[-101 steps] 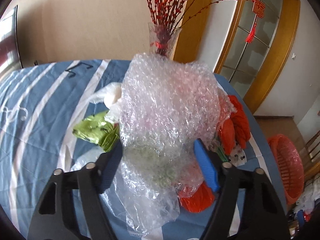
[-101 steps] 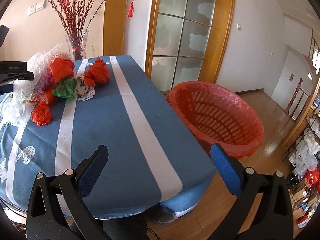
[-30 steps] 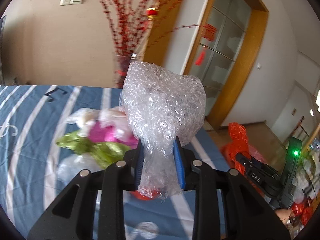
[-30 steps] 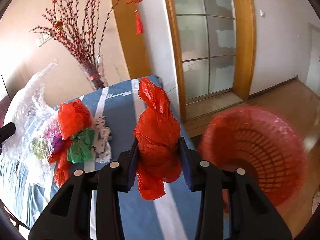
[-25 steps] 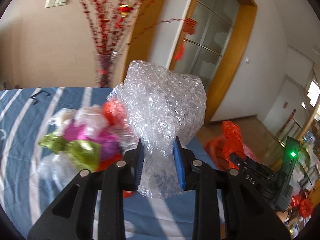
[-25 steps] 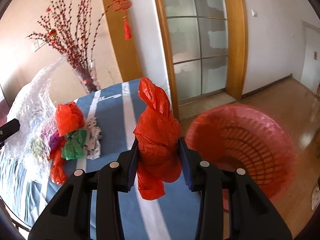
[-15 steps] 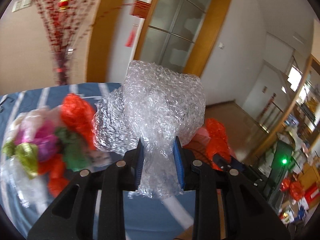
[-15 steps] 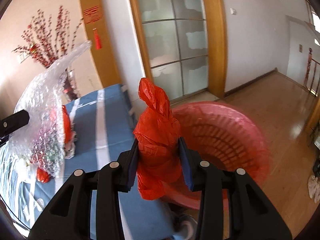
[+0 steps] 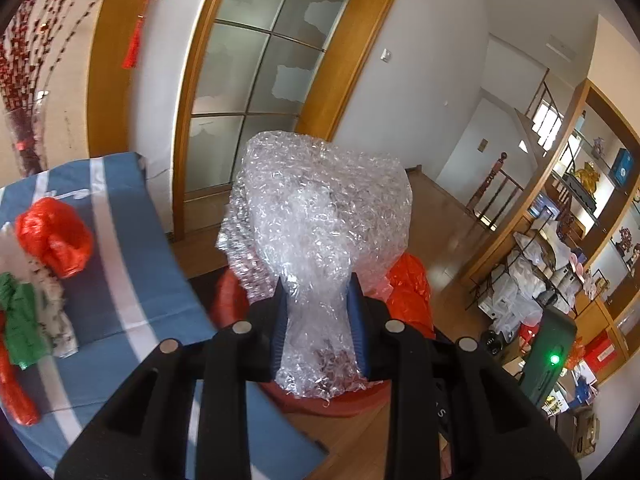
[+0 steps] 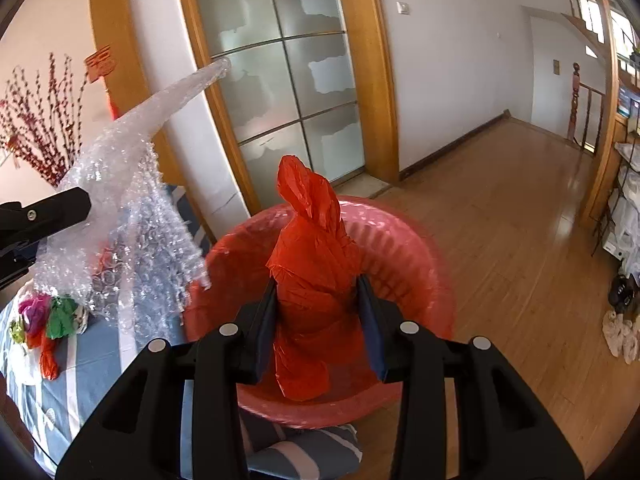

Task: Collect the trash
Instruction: 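Carry bubble wrap and red bag over the basket, opening both tools to drop them, then move both tools back over the table toward the remaining bags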

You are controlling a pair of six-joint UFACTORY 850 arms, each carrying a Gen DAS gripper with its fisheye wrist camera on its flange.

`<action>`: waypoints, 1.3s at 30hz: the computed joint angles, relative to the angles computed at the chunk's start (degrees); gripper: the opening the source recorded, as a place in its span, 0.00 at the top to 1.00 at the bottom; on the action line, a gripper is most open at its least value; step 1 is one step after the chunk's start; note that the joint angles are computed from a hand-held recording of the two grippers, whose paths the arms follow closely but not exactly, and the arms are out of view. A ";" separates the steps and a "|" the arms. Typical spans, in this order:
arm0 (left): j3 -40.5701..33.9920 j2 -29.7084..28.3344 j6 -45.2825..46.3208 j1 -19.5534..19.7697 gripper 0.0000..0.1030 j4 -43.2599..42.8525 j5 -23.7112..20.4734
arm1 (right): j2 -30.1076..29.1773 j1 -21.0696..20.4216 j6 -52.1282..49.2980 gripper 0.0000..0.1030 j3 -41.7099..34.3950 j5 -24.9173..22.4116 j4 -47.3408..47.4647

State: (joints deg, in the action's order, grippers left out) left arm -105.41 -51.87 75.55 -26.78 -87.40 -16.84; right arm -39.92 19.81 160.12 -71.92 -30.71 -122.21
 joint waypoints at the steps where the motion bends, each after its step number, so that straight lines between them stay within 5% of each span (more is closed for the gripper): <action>1: -0.27 -0.26 -0.64 -0.30 0.72 0.36 -0.08 | 0.01 -0.26 0.31 0.62 0.14 -0.04 -0.12; 11: -13.98 -11.04 -30.42 -0.94 0.72 28.84 -3.23 | -1.41 -1.99 2.06 0.62 -0.72 0.96 -0.75; 17: -16.68 -13.50 -38.56 -1.30 0.71 37.78 -4.04 | -1.66 -2.32 3.69 0.62 -0.80 1.66 -2.55; 20: -16.08 -13.41 -39.63 -1.08 0.59 38.87 -3.84 | -1.71 -2.45 4.87 0.61 -0.96 1.97 -3.93; 24: -15.39 -13.22 -42.18 -0.88 0.42 41.55 -3.19 | -1.47 -2.19 5.21 0.48 -0.37 0.93 -4.04; 32: -9.38 -10.30 -41.09 0.49 0.34 39.76 -0.93 | -0.85 -1.51 2.62 0.36 0.28 -1.46 -1.02; 39: 1.81 -3.71 -31.23 1.17 0.28 31.39 7.38 | -0.97 -0.40 0.08 0.27 -0.24 -2.57 -0.68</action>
State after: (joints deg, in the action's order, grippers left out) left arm -103.60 -55.58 44.32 -25.61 -56.01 -9.46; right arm -40.88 19.41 160.20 -72.16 -33.27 -122.88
